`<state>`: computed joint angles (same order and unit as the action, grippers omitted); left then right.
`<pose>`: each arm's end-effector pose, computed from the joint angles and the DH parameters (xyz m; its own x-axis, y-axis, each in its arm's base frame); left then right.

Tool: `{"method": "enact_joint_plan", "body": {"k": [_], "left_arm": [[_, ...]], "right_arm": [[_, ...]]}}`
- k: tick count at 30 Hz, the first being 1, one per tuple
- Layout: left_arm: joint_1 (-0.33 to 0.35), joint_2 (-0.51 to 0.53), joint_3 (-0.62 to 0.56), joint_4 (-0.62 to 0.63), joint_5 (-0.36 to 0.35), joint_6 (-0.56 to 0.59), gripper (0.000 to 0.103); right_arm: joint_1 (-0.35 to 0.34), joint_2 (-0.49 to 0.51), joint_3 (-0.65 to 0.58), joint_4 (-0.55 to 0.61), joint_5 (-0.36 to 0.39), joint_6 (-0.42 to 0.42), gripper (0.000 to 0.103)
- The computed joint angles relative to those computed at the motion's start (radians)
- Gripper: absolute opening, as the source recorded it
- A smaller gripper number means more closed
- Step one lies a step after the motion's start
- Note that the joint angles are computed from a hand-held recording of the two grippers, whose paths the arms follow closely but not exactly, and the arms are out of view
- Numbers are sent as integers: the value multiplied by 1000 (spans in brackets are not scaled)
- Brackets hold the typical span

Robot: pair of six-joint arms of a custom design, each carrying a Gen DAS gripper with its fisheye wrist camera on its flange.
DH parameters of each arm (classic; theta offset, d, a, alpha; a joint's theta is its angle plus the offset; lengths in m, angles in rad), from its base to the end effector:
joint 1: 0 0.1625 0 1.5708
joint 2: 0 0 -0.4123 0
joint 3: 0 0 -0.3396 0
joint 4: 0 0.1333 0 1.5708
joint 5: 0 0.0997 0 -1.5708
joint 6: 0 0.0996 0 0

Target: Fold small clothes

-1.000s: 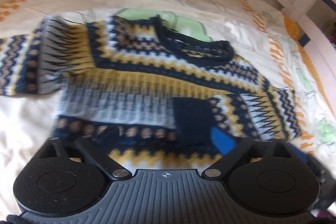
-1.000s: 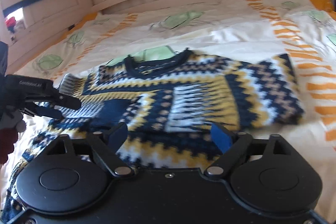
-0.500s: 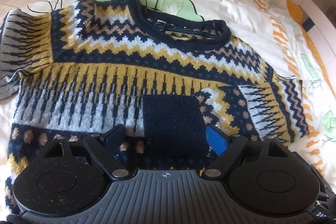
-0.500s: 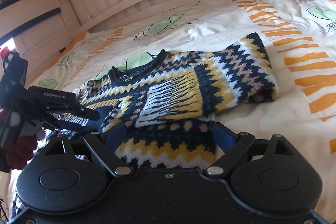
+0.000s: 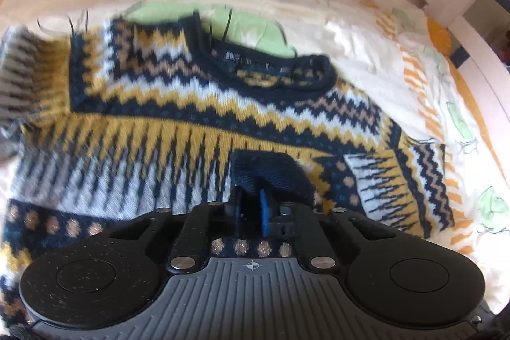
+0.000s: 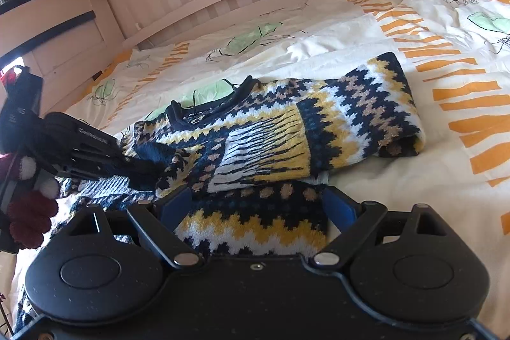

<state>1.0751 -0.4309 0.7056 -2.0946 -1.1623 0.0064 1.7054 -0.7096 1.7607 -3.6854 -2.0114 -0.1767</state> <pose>-0.2383 -0.8041 0.1786 -0.8509 0.3558 -0.3865 0.4664 0.8502 -0.2441 0.1717 -0.5909 0.1797 -0.9201 0.1595 0.3576 -0.2305 0.5175 -0.8240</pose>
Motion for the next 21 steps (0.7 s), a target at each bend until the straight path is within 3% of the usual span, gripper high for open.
{"method": "enact_joint_plan", "body": {"k": [9, 21], "left_arm": [[-21, -61, 57, -143, 10, 68, 8], [-2, -50, -19, -172, 173, 67, 8]], "right_arm": [[1, 0, 3, -8, 0, -4, 91], [1, -3, 0, -9, -5, -4, 91]]}}
